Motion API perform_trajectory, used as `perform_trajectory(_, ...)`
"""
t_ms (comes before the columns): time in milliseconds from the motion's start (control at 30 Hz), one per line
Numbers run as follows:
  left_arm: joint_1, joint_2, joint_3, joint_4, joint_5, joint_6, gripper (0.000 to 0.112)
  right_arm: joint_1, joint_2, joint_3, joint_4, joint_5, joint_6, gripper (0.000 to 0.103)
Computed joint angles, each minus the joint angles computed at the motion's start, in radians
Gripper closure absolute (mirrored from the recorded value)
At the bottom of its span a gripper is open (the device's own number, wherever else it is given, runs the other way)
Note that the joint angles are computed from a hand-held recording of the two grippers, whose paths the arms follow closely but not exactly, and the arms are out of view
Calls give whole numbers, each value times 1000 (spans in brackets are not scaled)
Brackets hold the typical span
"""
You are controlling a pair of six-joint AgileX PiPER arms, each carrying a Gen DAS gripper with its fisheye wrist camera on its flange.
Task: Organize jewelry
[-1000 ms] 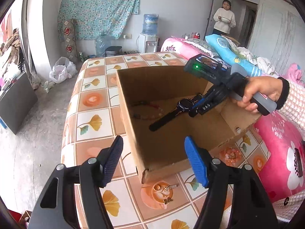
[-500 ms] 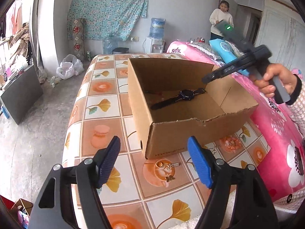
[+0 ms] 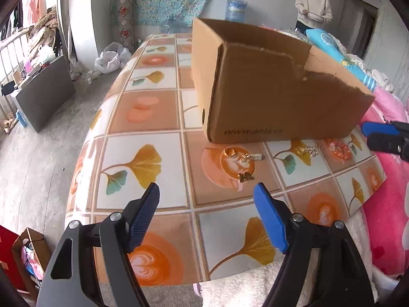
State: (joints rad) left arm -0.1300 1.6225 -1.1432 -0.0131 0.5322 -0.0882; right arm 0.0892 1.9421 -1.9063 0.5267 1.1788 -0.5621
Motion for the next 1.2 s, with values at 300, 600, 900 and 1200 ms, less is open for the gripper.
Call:
perform_trajectory(300, -71, 48, 4, 322, 20, -314, 24, 147, -112, 412, -218, -394, 160, 60)
perform_trajectory(600, -66, 38, 44, 390, -31, -382, 15, 216, -155, 502, -364, -527, 301, 24)
perform_trajectory(900, -37, 65, -4, 274, -1, -247, 15, 217, -141, 498, -396, -531, 364, 8)
perform_trajectory(1200, -32, 88, -45, 249, 44, -223, 15, 226, -120, 537, -406, -595, 389, 8)
